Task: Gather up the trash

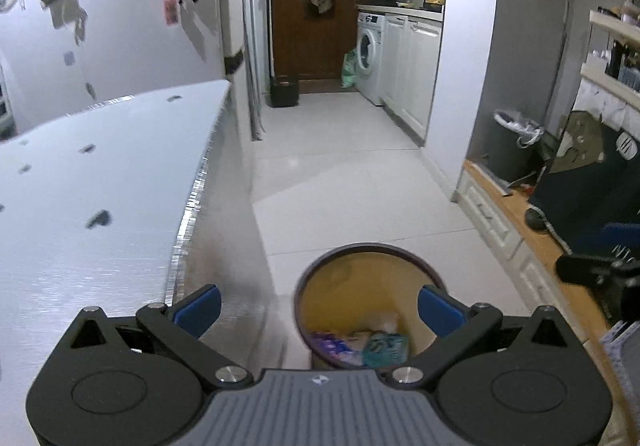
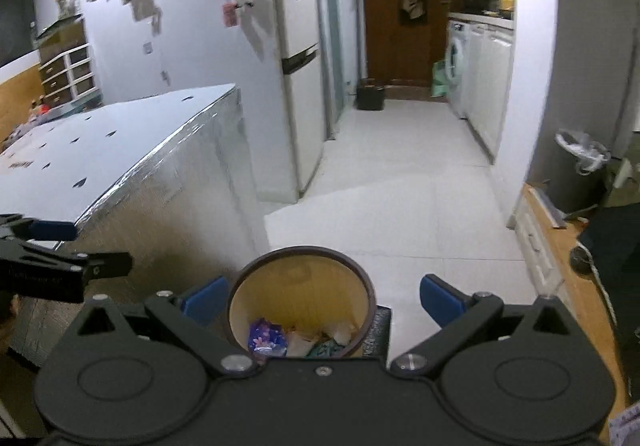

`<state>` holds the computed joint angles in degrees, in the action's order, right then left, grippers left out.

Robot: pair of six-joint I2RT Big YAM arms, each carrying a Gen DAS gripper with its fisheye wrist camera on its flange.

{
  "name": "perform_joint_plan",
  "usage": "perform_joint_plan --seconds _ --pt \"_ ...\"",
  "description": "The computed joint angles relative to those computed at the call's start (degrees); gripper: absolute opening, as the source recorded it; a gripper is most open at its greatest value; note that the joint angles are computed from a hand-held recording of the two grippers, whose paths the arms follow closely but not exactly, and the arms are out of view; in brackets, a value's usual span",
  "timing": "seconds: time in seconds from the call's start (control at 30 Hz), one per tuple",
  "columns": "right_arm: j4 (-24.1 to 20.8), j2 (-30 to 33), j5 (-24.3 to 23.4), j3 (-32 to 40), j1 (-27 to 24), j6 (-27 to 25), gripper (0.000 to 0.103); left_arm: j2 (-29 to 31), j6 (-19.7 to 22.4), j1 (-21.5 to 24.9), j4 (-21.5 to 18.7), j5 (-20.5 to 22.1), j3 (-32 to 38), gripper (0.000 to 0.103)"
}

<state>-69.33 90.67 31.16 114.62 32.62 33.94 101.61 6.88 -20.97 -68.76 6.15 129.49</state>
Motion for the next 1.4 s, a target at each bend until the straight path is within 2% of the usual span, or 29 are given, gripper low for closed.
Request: perform_joint_plan --seconds 0.23,0.33,0.4,0.5,0.83,1.17,1.4 --pt "-1.57 -1.24 5.77 -0.37 3.69 4.33 0.103 -5.69 0.82 0.53 3.72 0.34 -6.66 0.103" --pt "-6.99 0.34 9.21 2.43 5.39 8.03 0.103 -7.87 1.74 0.44 5.25 -0.63 -9.54 0.103" --pt "-8.43 0.95 11.03 3.25 6.37 8.65 0.103 -8.98 1.76 0.47 5.72 -0.62 -11.07 0.103" --pt "-8.6 0.63 11.4 2.65 7.4 9.61 0.103 -9.99 1.37 0.63 5.45 -0.29 -12.54 0.103" --pt "-13.56 1.71 14.07 3.33 9.94 14.55 0.103 -12.45 -0.83 1.61 5.33 -1.32 -17.18 0.103" --pt "-15.21 2.79 14.52 3.87 10.79 16.16 0.103 -14.18 -0.66 2.03 6.56 -2.48 -20.33 0.103" --pt "-17.36 4.17 15.81 5.55 11.65 17.62 0.103 -14.68 -0.96 2.58 6.95 -1.51 -21.17 0.103"
